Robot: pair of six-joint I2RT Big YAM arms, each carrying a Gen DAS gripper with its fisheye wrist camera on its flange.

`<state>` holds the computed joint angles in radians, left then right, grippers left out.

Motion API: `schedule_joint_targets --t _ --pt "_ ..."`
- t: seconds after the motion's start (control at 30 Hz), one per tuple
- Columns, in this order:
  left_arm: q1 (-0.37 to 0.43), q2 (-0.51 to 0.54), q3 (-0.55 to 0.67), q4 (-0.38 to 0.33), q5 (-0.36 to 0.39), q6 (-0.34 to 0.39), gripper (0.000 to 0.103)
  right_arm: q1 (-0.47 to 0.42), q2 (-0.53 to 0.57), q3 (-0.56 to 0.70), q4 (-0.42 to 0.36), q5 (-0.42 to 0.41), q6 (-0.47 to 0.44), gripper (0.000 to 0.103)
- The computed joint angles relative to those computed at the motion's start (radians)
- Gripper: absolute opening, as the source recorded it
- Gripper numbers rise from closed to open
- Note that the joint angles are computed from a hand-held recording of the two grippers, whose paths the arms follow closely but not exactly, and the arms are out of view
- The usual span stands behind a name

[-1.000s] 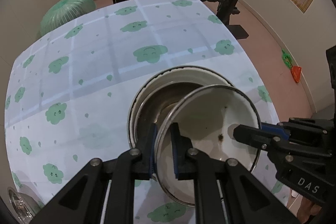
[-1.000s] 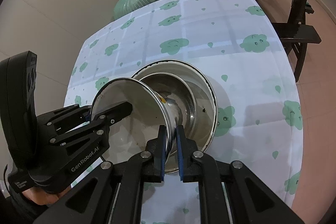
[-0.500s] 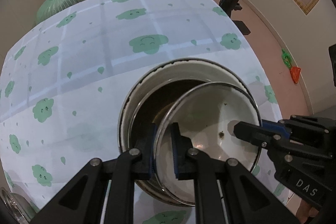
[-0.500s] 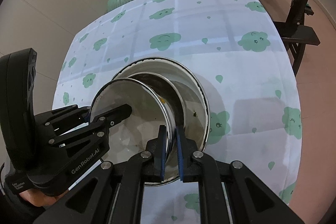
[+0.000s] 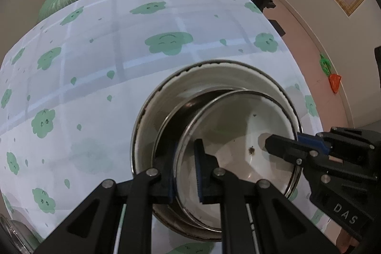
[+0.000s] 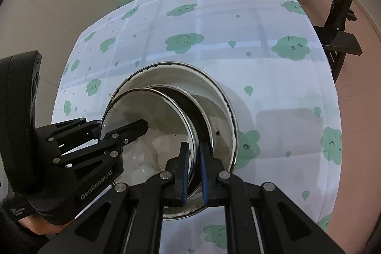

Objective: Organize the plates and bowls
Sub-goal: 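Lower the cream bowl into the Winnie-the-Pooh bowl with both tools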

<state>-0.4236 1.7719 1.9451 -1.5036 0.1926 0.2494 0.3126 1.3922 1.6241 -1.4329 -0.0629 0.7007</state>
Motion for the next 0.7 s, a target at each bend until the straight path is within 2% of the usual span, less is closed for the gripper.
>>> schedule_joint_targets --t 0.57,0.7 --pt "0.003 0.024 0.031 -0.053 0.026 -0.005 0.014 0.005 0.048 0.062 -0.089 0.037 -0.056 0.009" --pt "0.009 0.025 0.038 -0.059 0.041 -0.012 0.014 0.004 0.052 0.062 -0.097 0.038 -0.059 0.006"
